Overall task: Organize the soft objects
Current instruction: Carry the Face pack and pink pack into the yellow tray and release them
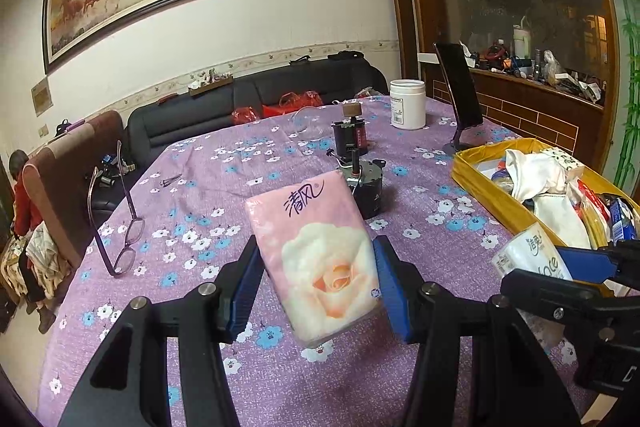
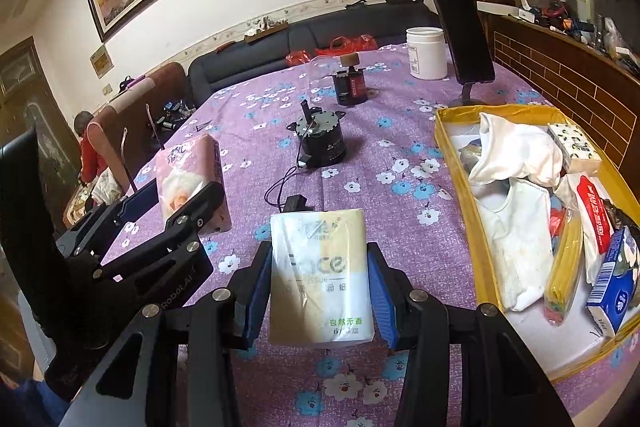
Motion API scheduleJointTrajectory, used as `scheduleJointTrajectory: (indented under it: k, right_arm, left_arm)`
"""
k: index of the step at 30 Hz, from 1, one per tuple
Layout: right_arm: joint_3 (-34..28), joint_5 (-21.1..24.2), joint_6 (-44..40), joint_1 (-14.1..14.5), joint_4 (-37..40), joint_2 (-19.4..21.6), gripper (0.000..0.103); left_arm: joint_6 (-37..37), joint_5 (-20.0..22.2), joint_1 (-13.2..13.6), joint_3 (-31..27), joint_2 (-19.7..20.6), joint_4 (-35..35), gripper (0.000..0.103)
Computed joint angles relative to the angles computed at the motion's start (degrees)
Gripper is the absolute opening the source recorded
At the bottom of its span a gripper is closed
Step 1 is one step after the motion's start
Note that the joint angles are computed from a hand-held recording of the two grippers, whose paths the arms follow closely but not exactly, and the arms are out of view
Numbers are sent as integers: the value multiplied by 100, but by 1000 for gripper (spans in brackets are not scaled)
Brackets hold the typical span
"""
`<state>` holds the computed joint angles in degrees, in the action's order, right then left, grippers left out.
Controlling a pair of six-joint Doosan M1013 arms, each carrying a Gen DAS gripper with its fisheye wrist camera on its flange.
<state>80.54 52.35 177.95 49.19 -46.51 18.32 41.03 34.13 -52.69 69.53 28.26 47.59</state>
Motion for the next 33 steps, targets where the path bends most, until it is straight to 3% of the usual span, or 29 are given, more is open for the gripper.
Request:
scheduleJointTrajectory:
  k: [21,33]
  right_arm:
    - [759,-221,1206,-33,-669,-522,50]
    - [1506,233,2397,-31,-1277,-1151,50]
  left_arm:
    - [737,118,-228,-329,143,-250,54]
    - [2401,108,-487,-1080,473,-1716,54]
